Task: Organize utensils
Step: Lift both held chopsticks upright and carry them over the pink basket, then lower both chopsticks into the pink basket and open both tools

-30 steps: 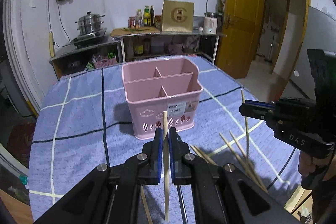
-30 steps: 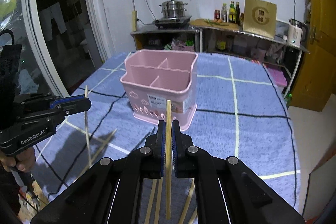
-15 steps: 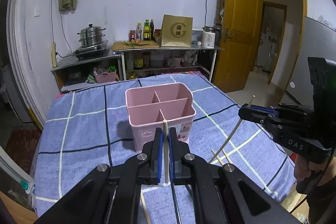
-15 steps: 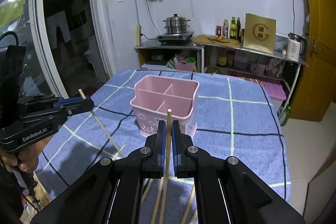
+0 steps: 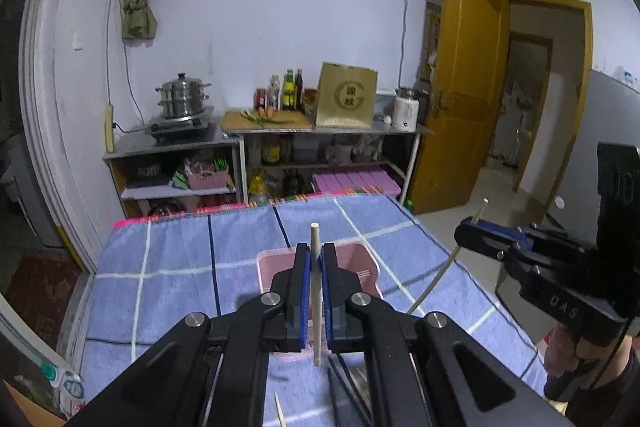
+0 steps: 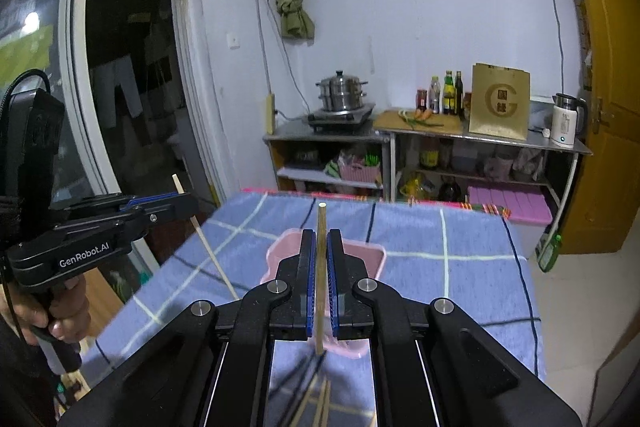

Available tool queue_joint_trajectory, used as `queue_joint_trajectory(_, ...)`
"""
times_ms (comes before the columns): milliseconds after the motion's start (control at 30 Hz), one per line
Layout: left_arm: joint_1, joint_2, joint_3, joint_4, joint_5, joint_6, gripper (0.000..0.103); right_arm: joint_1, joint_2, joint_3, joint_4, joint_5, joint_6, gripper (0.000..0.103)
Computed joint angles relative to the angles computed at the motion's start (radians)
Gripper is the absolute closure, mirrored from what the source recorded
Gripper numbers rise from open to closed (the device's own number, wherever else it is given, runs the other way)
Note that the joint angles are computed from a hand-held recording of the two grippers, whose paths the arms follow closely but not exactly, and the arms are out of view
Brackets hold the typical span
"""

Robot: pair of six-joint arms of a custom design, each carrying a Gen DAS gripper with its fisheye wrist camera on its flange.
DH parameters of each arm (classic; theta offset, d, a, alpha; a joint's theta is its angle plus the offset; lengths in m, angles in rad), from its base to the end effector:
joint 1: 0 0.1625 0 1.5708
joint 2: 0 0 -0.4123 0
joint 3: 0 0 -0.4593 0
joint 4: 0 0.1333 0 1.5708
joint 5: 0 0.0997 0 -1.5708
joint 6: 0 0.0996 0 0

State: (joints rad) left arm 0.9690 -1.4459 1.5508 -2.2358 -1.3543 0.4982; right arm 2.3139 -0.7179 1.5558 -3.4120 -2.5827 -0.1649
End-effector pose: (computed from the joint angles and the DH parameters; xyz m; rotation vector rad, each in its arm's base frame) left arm -0.2372 -0.6187 0.4941 1.4096 2.4691 -0.8322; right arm 0.5204 -0.4942 0.1480 0.3390 -2.1142 1.4006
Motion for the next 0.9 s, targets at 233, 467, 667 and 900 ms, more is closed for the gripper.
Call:
queue_joint_trajectory(233,0.014,0.091,-0.096,-0.032,-0.008,-0.023,0.098,-0.031,0.028,-0.067,-0.05,0.064,-0.028,0.098)
queue_joint_trajectory(467,0.045,0.165,-0.148,-0.054,-0.014,-0.028,0.098,-0.068,0.054,-0.106,-0.032,0.119,-0.009,0.098)
queue_joint_trajectory(667,0.07,0.197,-0.134,-0.074,0.002,-0.016,0.098,-0.108,0.061,-0.096,0.033,0.148,0.056,0.098)
queue_joint_trajectory(900,0.092,0.208,-0.11,-0.075,0.005,-0.017,0.098,-0.139,0.052,-0.066,0.099,0.171,0.119,0.098)
